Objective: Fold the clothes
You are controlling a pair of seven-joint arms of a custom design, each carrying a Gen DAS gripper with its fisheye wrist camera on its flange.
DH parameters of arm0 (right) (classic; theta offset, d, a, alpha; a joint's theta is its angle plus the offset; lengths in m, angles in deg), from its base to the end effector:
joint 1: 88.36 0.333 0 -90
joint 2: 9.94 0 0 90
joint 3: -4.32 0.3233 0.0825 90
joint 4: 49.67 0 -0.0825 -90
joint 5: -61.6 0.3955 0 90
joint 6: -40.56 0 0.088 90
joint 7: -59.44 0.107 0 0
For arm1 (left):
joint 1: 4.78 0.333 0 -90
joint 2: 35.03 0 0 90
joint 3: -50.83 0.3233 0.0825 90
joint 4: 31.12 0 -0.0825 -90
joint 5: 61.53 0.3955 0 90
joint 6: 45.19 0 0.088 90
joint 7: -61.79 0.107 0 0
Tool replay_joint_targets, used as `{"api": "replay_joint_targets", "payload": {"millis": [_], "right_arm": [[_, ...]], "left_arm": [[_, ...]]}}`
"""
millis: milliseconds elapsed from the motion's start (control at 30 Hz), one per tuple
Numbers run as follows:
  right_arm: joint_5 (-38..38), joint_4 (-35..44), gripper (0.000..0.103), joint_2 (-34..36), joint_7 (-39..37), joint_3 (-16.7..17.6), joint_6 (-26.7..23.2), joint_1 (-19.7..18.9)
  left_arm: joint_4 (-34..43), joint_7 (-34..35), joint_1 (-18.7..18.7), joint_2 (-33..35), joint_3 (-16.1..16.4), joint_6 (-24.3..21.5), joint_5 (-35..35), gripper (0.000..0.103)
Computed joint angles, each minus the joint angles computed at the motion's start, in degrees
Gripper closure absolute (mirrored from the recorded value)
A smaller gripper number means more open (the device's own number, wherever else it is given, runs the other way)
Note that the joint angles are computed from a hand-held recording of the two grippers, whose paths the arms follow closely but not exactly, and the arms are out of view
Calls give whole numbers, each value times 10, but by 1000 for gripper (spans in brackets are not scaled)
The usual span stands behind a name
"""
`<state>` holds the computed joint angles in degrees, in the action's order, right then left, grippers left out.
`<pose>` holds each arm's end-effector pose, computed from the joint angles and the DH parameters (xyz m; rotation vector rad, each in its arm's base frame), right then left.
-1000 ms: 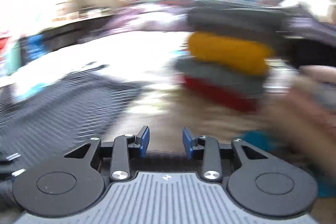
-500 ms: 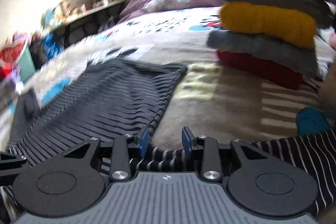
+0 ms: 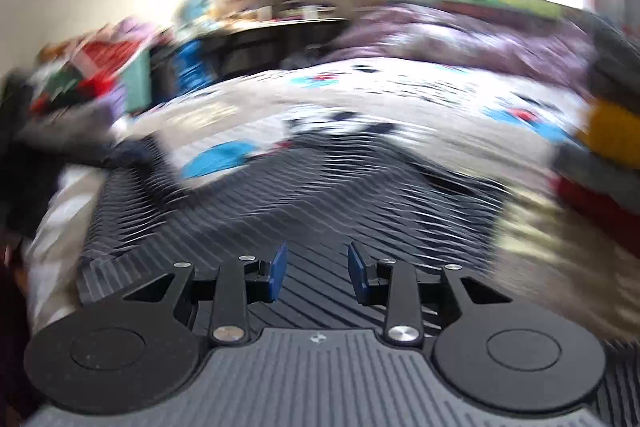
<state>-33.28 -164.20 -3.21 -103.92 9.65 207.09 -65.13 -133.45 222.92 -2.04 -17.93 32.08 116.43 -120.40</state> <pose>0.5028 0.3407 0.4416 -1.6508 1.4152 -0.7470 0.6727 -0.1264 0.4598 -1.1746 2.2030 -1.2010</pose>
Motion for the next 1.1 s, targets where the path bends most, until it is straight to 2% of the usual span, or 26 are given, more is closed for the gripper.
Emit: {"api": "replay_joint_targets", "payload": {"millis": [100,133,200,233,300,333,433,500,567,667,700,767,833,867,933,1033,1100], "right_arm": [[39,74,69,61,-85,13,25,21],[68,96,69,81,-129,13,31,30],[136,136,69,122,-225,21,41,43],[191,152,69,142,-296,33,42,42],[312,166,69,168,-443,76,6,25],[336,168,69,172,-465,79,-3,28],[326,158,69,162,-425,40,10,61],[327,149,69,154,-411,22,17,76],[337,143,70,149,-410,7,23,87],[379,136,70,146,-444,3,37,88],[391,129,70,142,-447,-2,52,87],[385,109,70,125,-402,-39,87,101],[333,89,70,103,-302,-115,114,143],[284,82,70,91,-228,-161,123,168],[159,72,69,66,-66,-217,109,191],[69,40,67,27,72,-235,68,171],[59,11,61,4,114,-236,43,148]], "left_arm": [[2,23,2,3,0,-33,14,81],[10,5,-7,12,7,-33,34,82],[44,-75,-34,51,26,-22,101,82],[58,-109,-43,66,34,-19,129,82],[48,-98,-24,60,9,0,119,82],[43,-92,-12,55,-4,4,112,82],[31,-67,18,40,-32,10,80,82],[27,-33,39,32,-44,-20,47,82],[24,-22,30,28,-34,-37,48,82],[39,-81,-12,46,0,-37,120,77],[41,-88,-9,46,-4,-37,117,77],[57,-90,4,48,-18,-44,91,73],[78,-92,12,55,-28,-50,65,40],[90,-98,13,60,-29,-53,56,33],[137,-171,-12,85,-5,-78,107,19],[216,-275,-38,130,16,-115,182,5],[268,-323,-49,163,20,-133,222,4]]}}
